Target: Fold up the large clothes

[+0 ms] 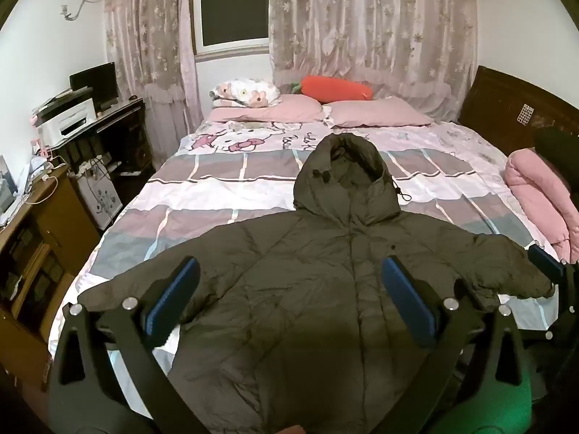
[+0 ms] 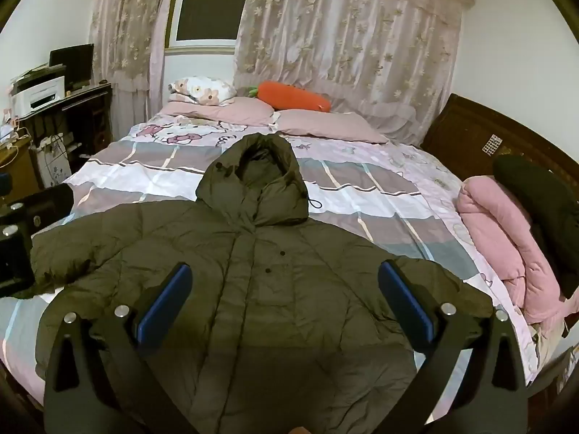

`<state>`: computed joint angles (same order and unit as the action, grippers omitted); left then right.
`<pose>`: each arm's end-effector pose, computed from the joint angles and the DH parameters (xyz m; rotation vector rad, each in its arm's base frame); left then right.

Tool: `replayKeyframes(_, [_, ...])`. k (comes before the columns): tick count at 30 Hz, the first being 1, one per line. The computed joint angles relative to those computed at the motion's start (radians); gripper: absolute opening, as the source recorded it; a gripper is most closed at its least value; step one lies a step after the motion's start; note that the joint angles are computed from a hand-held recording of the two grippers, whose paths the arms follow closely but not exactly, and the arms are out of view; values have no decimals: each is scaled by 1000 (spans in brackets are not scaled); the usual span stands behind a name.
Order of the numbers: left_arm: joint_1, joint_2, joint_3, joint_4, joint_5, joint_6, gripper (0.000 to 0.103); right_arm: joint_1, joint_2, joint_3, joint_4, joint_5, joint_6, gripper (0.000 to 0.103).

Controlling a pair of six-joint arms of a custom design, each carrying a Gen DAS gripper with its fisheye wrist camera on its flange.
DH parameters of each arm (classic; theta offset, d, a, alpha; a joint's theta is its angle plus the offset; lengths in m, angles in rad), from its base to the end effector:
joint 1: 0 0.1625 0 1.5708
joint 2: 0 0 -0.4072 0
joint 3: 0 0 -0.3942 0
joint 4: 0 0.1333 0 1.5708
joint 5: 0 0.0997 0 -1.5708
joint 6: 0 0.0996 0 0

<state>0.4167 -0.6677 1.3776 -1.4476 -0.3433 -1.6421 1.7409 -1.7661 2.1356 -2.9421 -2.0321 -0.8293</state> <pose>-0.5125 -0.4752 0.0614 0.1143 1.9627 -1.1600 0.1583 -0.3963 0.4555 0.8138 -2.0867 0.9819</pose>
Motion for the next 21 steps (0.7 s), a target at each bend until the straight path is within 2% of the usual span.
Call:
replayKeyframes(5, [-4, 4, -20, 21, -6, 7, 101, 2, 3, 1, -4, -8, -3, 102])
replayKeyframes(9, [0, -8, -7, -14, -7, 38, 101, 5, 4, -1, 1, -9, -4, 102])
replayKeyframes(10, [-8, 2, -10, 19, 0, 1, 101, 7, 3, -1, 2, -11, -4, 102])
replayKeyframes(21, [-7, -6, 2, 14, 2, 2, 101, -4, 8, 2, -3, -6, -10, 102])
